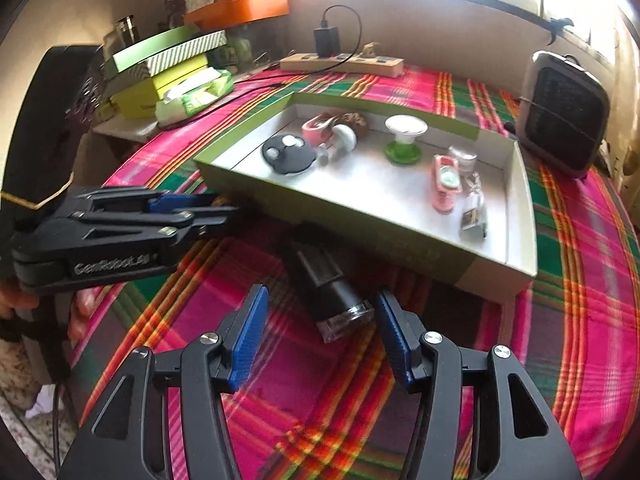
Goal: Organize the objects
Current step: 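Move the right gripper to the black cylinder while the left approaches the brown walnut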
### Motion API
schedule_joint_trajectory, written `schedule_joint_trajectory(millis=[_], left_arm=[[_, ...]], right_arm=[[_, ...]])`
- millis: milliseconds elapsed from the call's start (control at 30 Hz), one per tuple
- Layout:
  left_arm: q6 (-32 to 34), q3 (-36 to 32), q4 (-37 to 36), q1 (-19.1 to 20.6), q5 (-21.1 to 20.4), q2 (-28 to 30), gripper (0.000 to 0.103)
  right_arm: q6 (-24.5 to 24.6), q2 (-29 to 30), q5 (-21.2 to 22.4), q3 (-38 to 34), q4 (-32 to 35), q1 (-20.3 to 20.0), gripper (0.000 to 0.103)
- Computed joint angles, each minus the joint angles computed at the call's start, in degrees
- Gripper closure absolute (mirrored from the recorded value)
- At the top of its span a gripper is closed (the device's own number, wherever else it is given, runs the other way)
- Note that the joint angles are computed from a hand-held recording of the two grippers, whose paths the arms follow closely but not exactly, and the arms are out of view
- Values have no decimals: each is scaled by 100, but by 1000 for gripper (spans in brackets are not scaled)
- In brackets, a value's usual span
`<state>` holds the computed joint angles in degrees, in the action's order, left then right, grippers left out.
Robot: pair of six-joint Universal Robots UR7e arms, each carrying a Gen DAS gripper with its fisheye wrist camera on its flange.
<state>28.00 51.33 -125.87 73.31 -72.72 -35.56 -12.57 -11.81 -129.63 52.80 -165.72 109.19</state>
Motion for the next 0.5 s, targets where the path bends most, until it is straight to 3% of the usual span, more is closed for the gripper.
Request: schedule_joint_trajectory(millis=[133,500], left_arm=[[-20,-14,9,0,-10,6,70],[67,-66,-3,4,56,45,70]], right_arm=[[-66,-7,138,21,38,5,48],[-84,396,-382,-713,323,31,48]])
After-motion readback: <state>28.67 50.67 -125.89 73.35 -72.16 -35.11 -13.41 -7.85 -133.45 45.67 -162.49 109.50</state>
